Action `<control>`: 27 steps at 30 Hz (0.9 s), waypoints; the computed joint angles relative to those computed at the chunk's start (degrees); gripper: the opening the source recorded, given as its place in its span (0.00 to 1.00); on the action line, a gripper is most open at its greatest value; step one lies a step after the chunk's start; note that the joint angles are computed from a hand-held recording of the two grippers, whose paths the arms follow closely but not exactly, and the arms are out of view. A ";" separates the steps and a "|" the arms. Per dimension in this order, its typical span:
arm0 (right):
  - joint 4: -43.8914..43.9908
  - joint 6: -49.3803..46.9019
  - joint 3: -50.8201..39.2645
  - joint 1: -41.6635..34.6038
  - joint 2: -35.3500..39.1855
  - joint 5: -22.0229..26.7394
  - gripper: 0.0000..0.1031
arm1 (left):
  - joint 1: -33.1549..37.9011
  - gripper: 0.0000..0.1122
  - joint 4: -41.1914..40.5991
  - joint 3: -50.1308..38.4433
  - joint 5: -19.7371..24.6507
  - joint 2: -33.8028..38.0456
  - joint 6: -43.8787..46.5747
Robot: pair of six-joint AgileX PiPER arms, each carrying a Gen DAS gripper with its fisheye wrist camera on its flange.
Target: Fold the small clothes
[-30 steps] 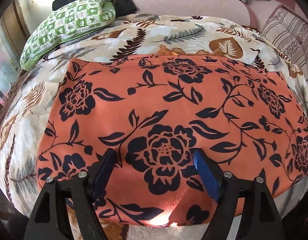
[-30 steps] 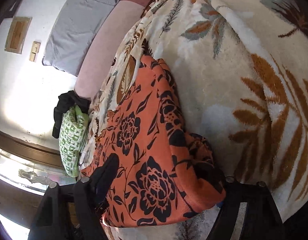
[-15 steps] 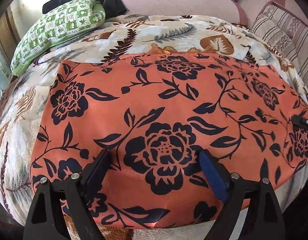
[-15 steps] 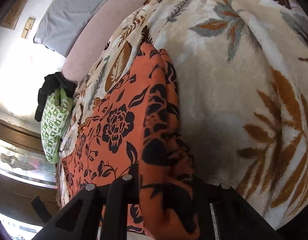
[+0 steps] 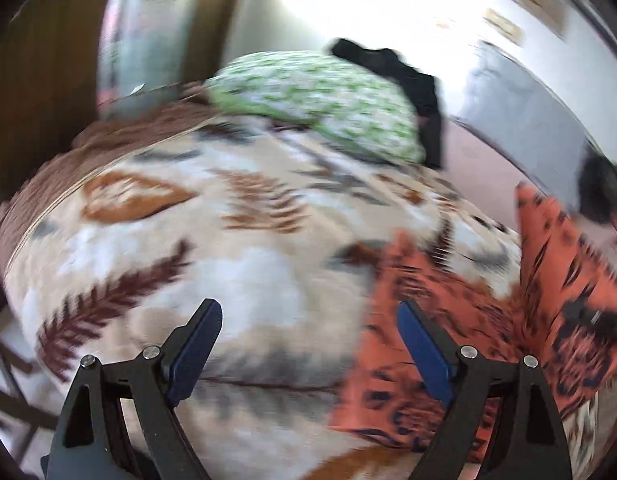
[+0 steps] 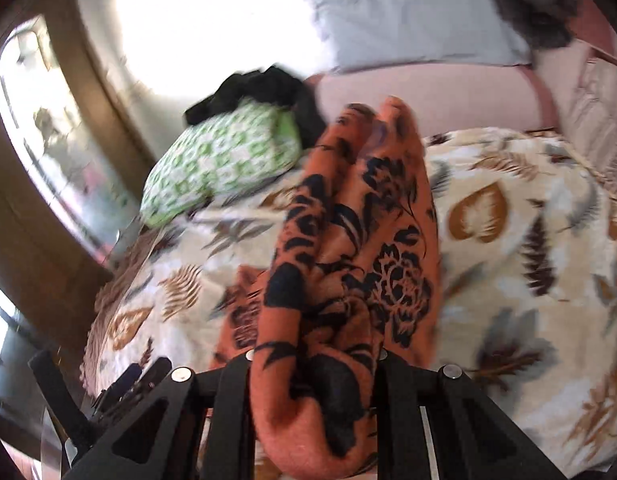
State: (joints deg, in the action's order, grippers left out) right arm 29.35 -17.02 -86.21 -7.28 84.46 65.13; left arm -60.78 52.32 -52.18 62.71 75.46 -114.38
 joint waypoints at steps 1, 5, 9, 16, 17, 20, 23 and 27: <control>-2.01 2.36 1.54 4.55 1.94 -1.69 0.18 | 1.82 0.80 -0.98 2.48 -1.19 -1.21 -1.46; -4.36 7.47 6.75 13.29 12.60 -6.08 0.19 | 7.28 0.78 -4.34 7.68 -7.13 -4.89 -0.87; -3.45 7.14 3.42 12.46 10.19 -4.22 0.19 | 6.91 0.78 -4.31 8.25 -6.49 -5.30 -0.05; 1.36 7.98 1.77 11.11 4.57 -3.49 0.19 | 8.04 0.78 -4.69 8.36 -8.51 -5.73 0.54; -1.06 9.09 2.21 13.41 5.34 -4.12 0.22 | 8.21 0.78 -4.91 8.32 -8.78 -5.63 0.84; -8.28 12.15 7.27 21.05 9.91 -6.12 0.38 | 8.21 0.78 -4.96 8.57 -8.85 -5.78 1.15; -0.18 2.31 13.94 20.65 5.55 -12.17 0.88 | 7.90 0.78 -4.91 9.22 -8.16 -6.35 0.80; 8.65 -1.99 12.64 15.19 4.53 -6.64 0.92 | 6.78 0.78 -3.36 9.97 -8.33 -7.68 -0.97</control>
